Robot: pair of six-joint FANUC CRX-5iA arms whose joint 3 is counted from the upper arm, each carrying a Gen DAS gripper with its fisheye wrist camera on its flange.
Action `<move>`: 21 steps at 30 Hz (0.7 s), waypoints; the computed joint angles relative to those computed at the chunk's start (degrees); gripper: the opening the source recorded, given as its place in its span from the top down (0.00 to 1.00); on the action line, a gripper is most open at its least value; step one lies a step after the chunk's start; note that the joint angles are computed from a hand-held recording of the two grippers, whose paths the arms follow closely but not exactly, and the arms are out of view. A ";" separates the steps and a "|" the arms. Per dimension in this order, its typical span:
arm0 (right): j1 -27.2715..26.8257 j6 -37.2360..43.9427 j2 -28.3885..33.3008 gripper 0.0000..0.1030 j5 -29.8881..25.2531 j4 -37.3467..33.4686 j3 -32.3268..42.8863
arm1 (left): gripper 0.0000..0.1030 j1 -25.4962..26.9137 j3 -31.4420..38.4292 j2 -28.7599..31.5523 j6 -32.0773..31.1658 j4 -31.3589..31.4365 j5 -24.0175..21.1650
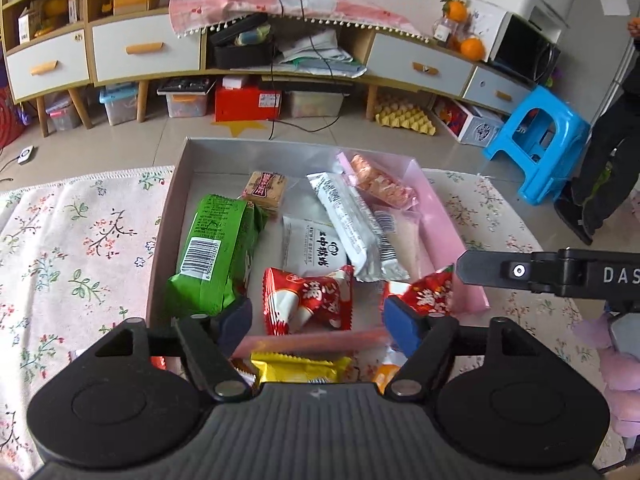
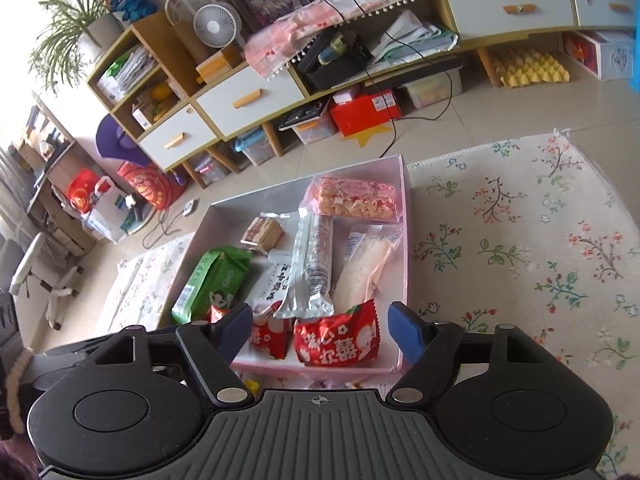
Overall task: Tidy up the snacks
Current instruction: 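Move both open tools back over the remaining snacks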
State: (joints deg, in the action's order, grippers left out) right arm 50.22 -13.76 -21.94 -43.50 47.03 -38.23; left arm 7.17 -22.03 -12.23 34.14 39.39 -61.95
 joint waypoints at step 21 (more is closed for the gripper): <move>16.16 -3.33 0.16 0.10 -21.02 0.64 6.27 | 0.01 8.73 -5.09 -10.59 -6.80 1.04 -5.59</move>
State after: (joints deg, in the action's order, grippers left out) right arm 66.38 -17.09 -21.77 -64.52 47.68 -31.97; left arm 15.91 -27.11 -22.81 27.34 40.42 -67.55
